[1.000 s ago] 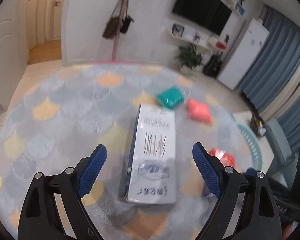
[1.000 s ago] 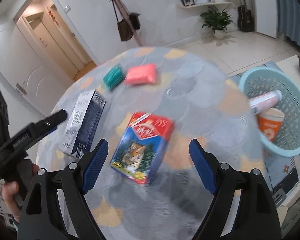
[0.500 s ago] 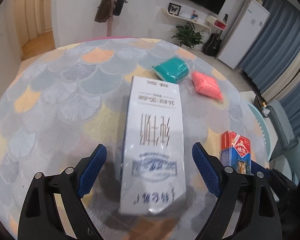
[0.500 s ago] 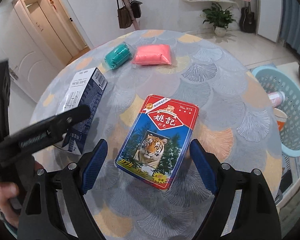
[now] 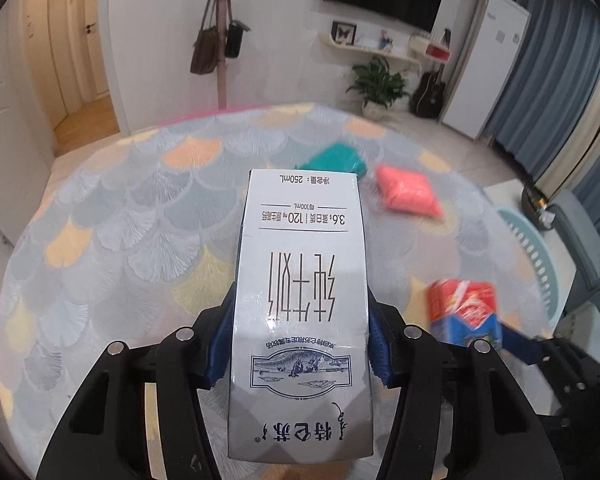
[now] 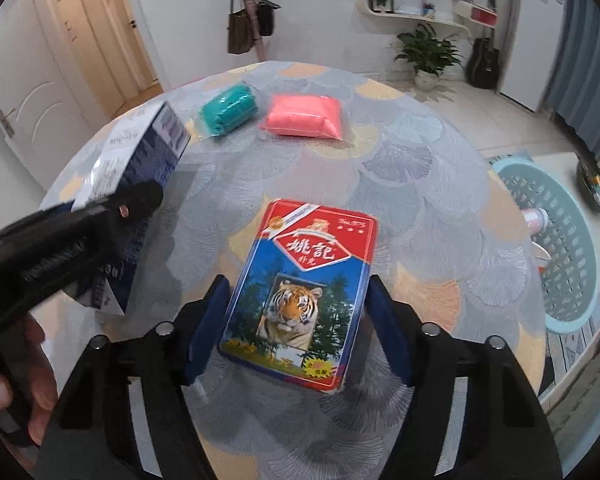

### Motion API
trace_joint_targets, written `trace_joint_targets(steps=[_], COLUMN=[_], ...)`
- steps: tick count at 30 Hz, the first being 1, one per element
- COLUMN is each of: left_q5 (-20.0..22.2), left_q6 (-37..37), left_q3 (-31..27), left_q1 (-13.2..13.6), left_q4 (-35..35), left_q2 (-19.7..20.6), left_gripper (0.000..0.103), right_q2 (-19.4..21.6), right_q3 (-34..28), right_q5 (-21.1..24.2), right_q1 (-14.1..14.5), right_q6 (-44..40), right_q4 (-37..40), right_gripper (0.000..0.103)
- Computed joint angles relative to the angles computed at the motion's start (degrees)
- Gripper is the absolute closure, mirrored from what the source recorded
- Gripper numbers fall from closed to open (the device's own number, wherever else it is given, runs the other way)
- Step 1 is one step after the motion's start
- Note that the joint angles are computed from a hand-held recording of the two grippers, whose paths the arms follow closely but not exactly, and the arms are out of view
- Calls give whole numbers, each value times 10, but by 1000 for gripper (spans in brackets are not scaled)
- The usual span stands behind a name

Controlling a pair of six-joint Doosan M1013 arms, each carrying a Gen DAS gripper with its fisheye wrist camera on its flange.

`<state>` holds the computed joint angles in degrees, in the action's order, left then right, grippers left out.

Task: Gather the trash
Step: 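Grasp the white milk carton with the left tool while the right tool grasps the tiger-print box, then carry milk carton and tiger-print box over the basket and release both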

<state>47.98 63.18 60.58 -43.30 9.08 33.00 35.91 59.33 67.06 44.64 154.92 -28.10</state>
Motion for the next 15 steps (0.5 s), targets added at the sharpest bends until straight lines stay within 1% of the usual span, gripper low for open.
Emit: trace_joint_targets(steps=[4, 9, 15], left_q5=[-14, -46, -70], left_q6=[-7, 4, 53], left_q3=[-2, -5, -37], left_q1=[-5, -15, -29], left_q4=[11, 14, -27], left_q2=[-6, -14, -6], left_gripper=[50, 50, 50], right_q2=[-9, -42, -87], right_q3=[11, 42, 80], right_q5=[-12, -37, -30], right_q1=[3, 8, 7], right_q6=[-1, 42, 112], right_q4=[-17, -70, -149], right_gripper=[43, 43, 43])
